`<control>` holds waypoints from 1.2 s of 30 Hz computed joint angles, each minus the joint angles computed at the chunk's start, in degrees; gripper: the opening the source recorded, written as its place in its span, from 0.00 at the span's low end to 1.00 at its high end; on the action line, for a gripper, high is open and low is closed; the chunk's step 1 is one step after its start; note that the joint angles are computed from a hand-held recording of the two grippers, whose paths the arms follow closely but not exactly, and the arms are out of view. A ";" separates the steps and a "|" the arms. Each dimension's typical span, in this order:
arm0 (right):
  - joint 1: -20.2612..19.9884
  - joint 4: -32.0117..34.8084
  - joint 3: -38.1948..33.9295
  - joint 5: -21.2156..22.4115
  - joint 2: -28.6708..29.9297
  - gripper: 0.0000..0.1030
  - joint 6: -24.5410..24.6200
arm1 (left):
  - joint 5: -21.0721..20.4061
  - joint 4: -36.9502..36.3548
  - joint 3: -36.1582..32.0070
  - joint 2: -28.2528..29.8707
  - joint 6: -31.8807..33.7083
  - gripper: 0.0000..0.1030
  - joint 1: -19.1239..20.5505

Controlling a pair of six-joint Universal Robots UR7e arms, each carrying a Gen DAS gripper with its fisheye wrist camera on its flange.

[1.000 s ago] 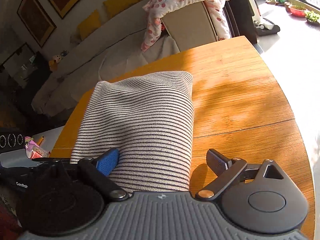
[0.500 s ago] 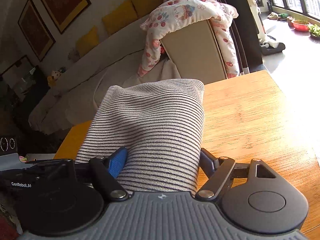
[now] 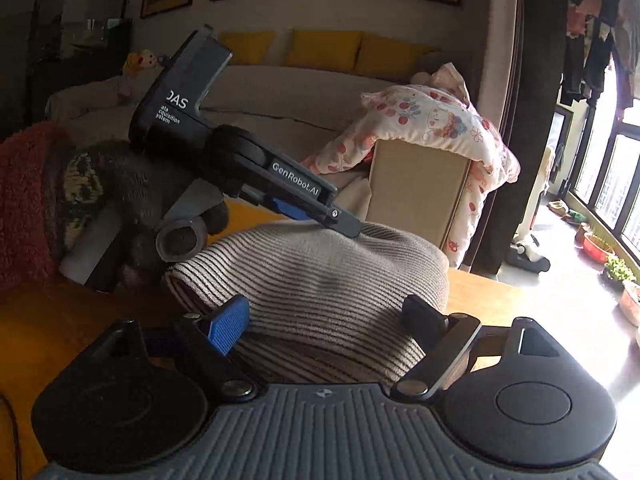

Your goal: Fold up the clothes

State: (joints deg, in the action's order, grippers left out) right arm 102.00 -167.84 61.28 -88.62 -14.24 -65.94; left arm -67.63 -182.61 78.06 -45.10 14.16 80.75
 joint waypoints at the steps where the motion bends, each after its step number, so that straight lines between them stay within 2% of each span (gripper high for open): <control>1: -0.05 -1.22 0.32 0.04 0.28 0.88 -0.79 | 0.23 0.16 -0.08 0.10 -0.69 0.51 0.21; 3: -0.13 -2.06 0.72 0.28 0.38 0.88 -1.24 | 2.24 -1.79 3.02 -1.69 -1.47 0.50 -1.02; 4: -0.30 0.49 0.47 0.97 -0.47 0.88 0.80 | 3.46 -2.58 4.67 -2.67 -1.66 0.52 -1.71; 6: -1.06 6.03 -0.49 3.01 -2.20 0.88 6.10 | 5.51 -3.62 9.04 -5.37 -1.55 0.67 -3.08; 7: -1.56 8.17 -1.41 3.75 -2.59 0.88 9.44 | 5.92 -4.05 11.46 -6.81 -1.54 0.67 -3.61; 9: -2.66 12.57 -4.16 5.18 -2.65 0.88 16.55 | 5.08 -4.76 16.02 -9.15 -2.25 0.63 -4.04; 11: -3.39 16.02 -7.97 4.03 -1.32 0.86 23.31 | 5.27 -4.43 18.28 -9.80 -3.43 0.56 -3.87; 12: -3.49 17.41 -9.32 2.89 -0.66 0.80 24.81 | 5.43 -4.41 19.21 -9.95 -3.88 0.55 -3.72; 13: -3.61 18.60 -10.22 2.16 -0.18 0.81 25.55 | 5.45 -4.47 19.95 -10.00 -4.68 0.55 -3.44; 15: -3.68 17.80 -9.38 1.66 -0.33 0.81 25.55 | 4.79 -5.76 20.77 -9.85 -6.93 0.58 -2.66; 17: -3.29 13.81 -6.17 0.64 -1.59 0.84 24.16 | 5.56 -7.66 21.49 -9.79 -7.92 0.59 -2.95; 18: -2.99 11.08 -4.01 -0.04 -2.50 0.86 23.16 | 7.46 -9.21 22.25 -9.83 -8.09 0.59 -3.82; 20: -2.53 6.01 0.93 -0.96 -4.81 1.00 20.93 | 12.98 -13.33 24.55 -9.78 -7.14 0.60 -6.43; 22: -2.45 2.94 5.89 -1.24 -7.44 1.00 19.16 | 20.35 -18.33 27.75 -9.19 -5.07 0.78 -9.90; 23: -2.47 1.97 8.10 -1.44 -8.61 1.00 18.56 | 24.16 -21.21 29.13 -8.36 -4.10 0.92 -11.54; 24: -2.58 1.59 10.08 -1.73 -9.65 1.00 18.27 | 27.48 -23.47 30.27 -7.53 -3.62 0.98 -12.97; 26: -2.62 2.08 13.05 -3.80 -11.13 1.00 18.23 | 32.42 -25.51 32.07 -6.15 -4.80 1.00 -15.15; 27: -2.38 2.91 13.64 -6.17 -11.31 1.00 18.39 | 34.77 -24.65 32.78 -5.78 -6.64 1.00 -16.09; 28: -2.02 2.46 14.14 -9.02 -11.10 1.00 18.51 | 36.80 -21.39 33.20 -5.84 -10.09 1.00 -16.70; 30: -1.76 -3.43 16.49 -12.71 -10.62 1.00 17.43 | 40.35 -16.12 33.89 -5.64 -16.31 1.00 -17.79; 31: -1.75 -7.73 17.88 -14.04 -10.24 1.00 16.22 | 42.08 -17.09 33.91 -4.83 -16.90 1.00 -18.32; 33: -1.90 -15.03 19.40 -14.79 -9.22 1.00 14.33 | 44.06 -21.92 33.18 -2.57 -13.97 1.00 -18.65; 35: -1.76 -17.00 19.15 -15.20 -8.49 1.00 13.88 | 45.68 -24.52 32.10 -0.81 -11.76 1.00 -18.65; 36: -1.69 -16.80 18.70 -15.00 -8.17 1.00 13.52 | 47.00 -23.03 31.31 -0.28 -12.96 1.00 -18.38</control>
State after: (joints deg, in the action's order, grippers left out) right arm 100.31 -184.64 79.98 -103.62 -22.41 -52.42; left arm -20.63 -205.64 109.38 -45.38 1.20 62.37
